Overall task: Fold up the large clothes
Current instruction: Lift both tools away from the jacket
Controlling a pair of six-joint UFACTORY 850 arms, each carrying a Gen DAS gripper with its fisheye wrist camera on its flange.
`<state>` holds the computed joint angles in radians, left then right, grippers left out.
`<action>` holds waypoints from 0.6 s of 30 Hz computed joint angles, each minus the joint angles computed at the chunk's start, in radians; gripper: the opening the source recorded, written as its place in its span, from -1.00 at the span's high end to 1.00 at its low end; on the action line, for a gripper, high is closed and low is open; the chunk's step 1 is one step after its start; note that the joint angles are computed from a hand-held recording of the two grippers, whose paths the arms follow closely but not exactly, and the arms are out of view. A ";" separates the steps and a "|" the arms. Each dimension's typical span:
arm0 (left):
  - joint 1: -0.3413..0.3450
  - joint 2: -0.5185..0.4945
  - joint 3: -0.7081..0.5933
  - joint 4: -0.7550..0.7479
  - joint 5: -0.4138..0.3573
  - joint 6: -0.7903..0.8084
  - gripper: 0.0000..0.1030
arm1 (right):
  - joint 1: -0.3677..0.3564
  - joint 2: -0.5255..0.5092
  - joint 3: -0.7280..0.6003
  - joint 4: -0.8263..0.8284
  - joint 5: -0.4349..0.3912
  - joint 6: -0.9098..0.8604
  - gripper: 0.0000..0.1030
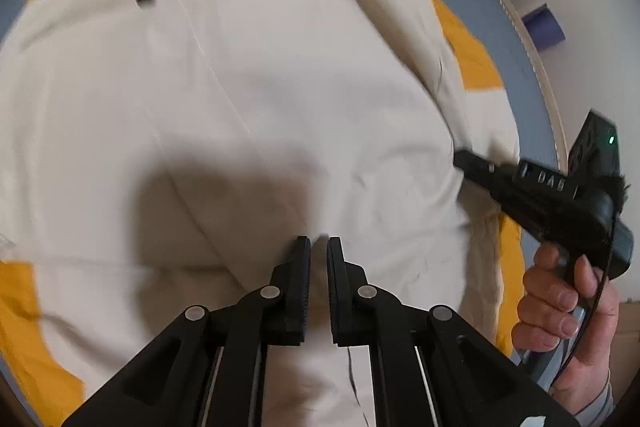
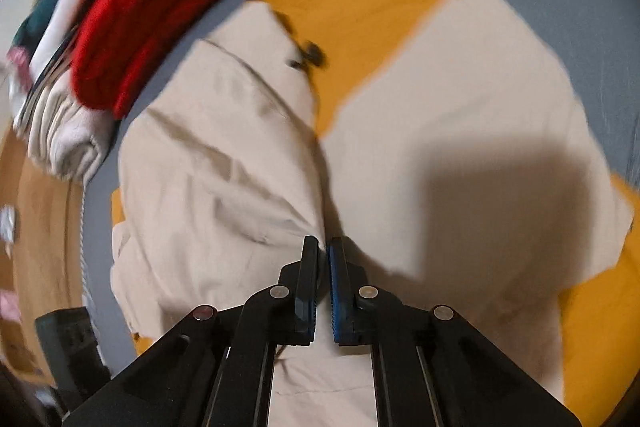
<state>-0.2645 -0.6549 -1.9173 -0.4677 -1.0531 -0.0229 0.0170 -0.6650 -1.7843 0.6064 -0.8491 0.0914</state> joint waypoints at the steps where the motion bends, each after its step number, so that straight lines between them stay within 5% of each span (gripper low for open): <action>1: 0.008 0.008 0.005 -0.005 0.021 -0.007 0.86 | 0.000 0.000 0.001 -0.009 -0.002 0.016 0.88; 6: 0.037 0.025 0.031 0.057 0.092 -0.083 0.86 | 0.016 0.030 -0.005 -0.151 0.037 0.111 0.35; 11: 0.047 0.032 0.033 0.084 0.103 -0.159 0.86 | 0.065 0.100 0.024 -0.380 0.168 0.180 0.30; 15: 0.054 0.037 0.030 0.066 0.123 -0.126 0.86 | 0.083 0.132 0.050 -0.327 0.223 0.063 0.29; 18: 0.042 0.016 -0.005 0.072 0.098 -0.123 0.86 | 0.085 0.089 0.020 -0.118 0.101 -0.145 0.19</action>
